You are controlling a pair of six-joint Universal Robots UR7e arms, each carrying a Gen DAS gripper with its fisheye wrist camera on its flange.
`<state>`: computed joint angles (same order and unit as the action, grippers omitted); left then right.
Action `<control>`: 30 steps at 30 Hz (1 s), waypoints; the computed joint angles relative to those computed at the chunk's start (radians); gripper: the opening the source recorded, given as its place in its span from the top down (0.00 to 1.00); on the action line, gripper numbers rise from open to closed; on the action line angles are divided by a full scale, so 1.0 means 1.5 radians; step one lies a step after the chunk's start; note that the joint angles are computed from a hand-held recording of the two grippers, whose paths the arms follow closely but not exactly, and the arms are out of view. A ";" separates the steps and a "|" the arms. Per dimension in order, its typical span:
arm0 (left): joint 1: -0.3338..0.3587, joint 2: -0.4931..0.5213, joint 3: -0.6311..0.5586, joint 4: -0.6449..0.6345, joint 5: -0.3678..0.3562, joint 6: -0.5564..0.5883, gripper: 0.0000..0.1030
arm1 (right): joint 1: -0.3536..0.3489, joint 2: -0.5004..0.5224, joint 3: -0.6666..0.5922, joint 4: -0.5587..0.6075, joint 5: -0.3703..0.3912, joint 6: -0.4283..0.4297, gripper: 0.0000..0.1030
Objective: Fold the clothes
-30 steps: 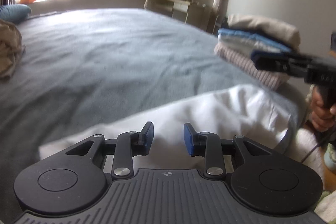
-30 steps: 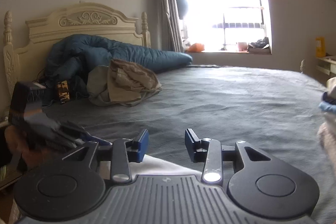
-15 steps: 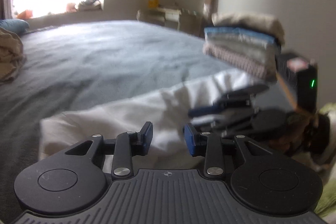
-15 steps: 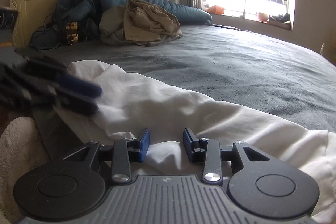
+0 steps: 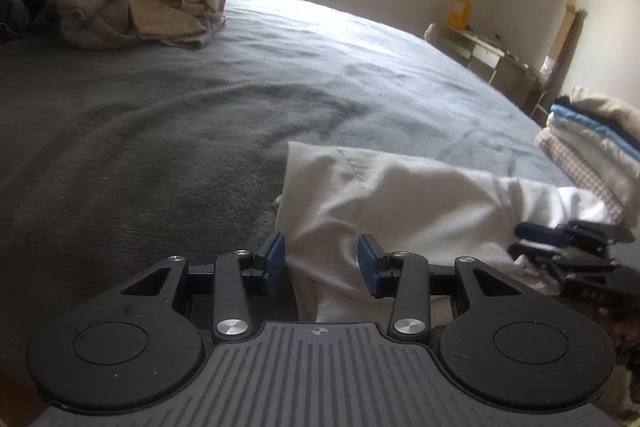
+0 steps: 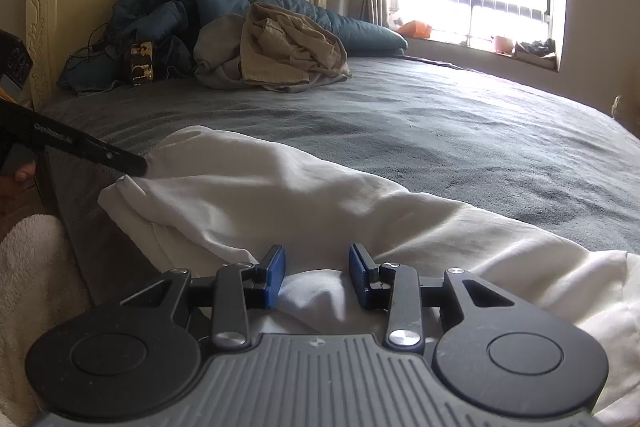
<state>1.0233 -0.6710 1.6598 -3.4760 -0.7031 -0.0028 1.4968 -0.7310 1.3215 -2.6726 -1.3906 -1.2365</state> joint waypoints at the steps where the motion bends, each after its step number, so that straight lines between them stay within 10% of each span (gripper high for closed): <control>1: -0.004 0.000 -0.002 -0.017 -0.004 0.012 0.61 | 0.000 0.001 0.000 -0.002 0.000 -0.002 0.63; 9: 0.004 0.076 -0.132 0.025 -0.168 0.086 0.60 | -0.005 -0.006 0.033 -0.063 0.021 -0.002 0.63; 16: 0.007 0.124 -0.179 0.117 -0.135 0.105 0.60 | -0.030 -0.040 0.057 -0.143 0.114 0.070 0.63; 24: 0.009 0.117 -0.164 0.108 -0.123 0.090 0.60 | -0.093 -0.012 -0.042 -0.199 0.031 0.305 0.63; 30: 0.008 0.121 -0.166 0.101 -0.120 0.097 0.59 | -0.102 -0.035 -0.034 -0.224 0.094 0.373 0.60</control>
